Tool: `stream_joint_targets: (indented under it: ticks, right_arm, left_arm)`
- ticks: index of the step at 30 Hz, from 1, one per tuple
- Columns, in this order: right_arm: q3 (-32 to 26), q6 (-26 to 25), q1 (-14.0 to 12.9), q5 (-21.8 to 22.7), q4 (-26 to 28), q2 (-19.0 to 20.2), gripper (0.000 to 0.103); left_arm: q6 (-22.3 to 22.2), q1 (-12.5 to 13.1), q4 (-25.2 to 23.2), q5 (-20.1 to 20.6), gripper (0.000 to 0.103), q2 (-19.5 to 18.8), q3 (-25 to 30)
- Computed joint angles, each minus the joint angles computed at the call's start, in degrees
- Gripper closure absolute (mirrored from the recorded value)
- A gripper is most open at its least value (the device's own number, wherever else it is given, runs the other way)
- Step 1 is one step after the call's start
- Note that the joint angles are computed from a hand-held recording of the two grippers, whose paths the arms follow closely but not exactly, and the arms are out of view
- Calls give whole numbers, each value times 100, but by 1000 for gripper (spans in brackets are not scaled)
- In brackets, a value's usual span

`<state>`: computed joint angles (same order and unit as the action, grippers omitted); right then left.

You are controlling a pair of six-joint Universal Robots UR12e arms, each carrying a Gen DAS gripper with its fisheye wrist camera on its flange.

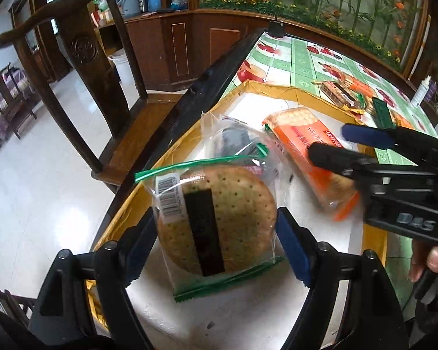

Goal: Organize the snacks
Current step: 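Carry both held packs into the white box and open both tools, then move both tools back to the table, left toward the brown wafer pack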

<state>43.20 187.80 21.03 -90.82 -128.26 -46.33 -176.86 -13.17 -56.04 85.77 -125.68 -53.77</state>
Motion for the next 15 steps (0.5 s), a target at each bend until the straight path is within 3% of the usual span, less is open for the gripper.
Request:
stream_joint_targets:
  ticks: [3, 7, 15]
  right_arm:
    - [310, 140, -36, 122, -375, -187, 31]
    - [569, 313, -82, 204, -594, -352, 31]
    - [1123, 511, -137, -13, -941, -685, 30]
  left_arm:
    - [-16, -30, 130, 173, 20, 47, -61]
    - [28, -87, 375, 398, 16, 108, -137]
    - [187, -194, 547, 379, 15, 147, -128]
